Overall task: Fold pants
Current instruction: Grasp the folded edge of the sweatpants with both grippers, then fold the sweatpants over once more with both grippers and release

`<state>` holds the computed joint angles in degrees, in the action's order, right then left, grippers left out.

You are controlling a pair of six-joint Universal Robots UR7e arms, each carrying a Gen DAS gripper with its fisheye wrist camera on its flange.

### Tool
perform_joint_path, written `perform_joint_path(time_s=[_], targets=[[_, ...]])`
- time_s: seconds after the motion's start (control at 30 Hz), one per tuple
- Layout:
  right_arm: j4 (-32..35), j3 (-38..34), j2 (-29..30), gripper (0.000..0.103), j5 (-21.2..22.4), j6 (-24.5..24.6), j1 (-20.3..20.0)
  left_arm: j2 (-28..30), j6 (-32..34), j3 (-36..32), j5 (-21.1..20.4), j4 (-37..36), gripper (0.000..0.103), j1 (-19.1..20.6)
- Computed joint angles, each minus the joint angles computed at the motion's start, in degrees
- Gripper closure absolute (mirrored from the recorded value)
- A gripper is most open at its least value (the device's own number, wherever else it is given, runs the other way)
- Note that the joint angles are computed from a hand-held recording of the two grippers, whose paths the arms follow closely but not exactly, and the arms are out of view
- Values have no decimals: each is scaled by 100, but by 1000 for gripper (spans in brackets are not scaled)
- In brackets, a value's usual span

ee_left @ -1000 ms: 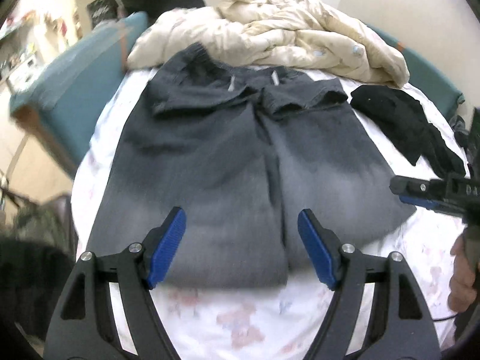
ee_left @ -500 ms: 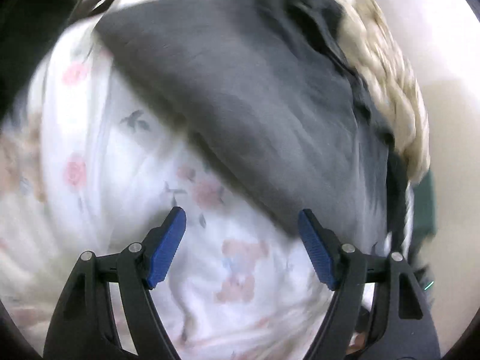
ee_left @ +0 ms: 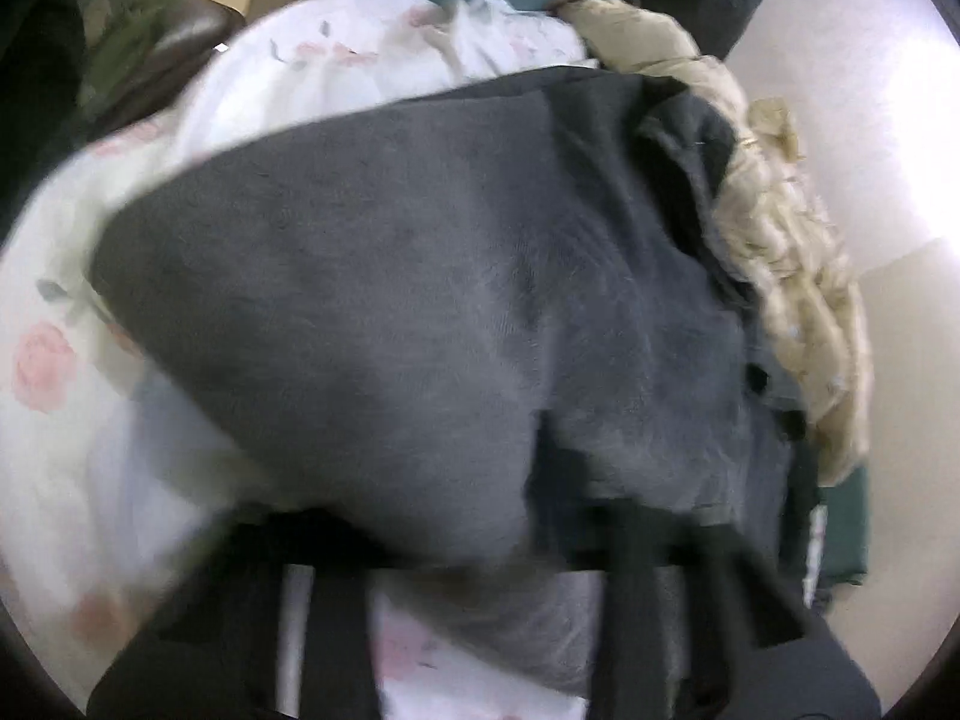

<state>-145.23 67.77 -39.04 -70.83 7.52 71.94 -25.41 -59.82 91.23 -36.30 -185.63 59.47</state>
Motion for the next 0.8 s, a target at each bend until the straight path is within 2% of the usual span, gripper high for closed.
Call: perform_joint_path(time_s=[0.03,0.07,0.13,0.17,0.2,0.33,0.53,0.63,0.7,0.8], targets=[[-46,-13,14,95,-11,47,2,-17,-38,28,48,4,92,-23],[-170,74,-38,96,62,9,-6,-42,-47,52,139,30,94,-92],[-202,263,-245,98,111,-443,-24,-91,25,76,230,130,96,-216],[-222,365,-349,98,25,-721,40,-119,-12,56,271,297,97,-277],[-256,438,-416,99,-89,-801,88,-144,-65,41,285,403,97,-316],[-387,825,-717,100,-106,-562,89,-308,-407,192,294,691,98,-523],[-414,1490,-1310,100,-315,-640,98,-608,-1038,817,316,1081,98,-946],[-313,1974,-1812,100,-513,-814,35,-898,-1750,1258,248,1685,98,-1190],[-214,2371,-2229,100,-702,-895,-39,-1092,-2362,1521,201,2473,98,-1468],[-20,2954,-2863,100,-999,-978,-148,-1236,-2907,1776,-50,3273,98,-1898]])
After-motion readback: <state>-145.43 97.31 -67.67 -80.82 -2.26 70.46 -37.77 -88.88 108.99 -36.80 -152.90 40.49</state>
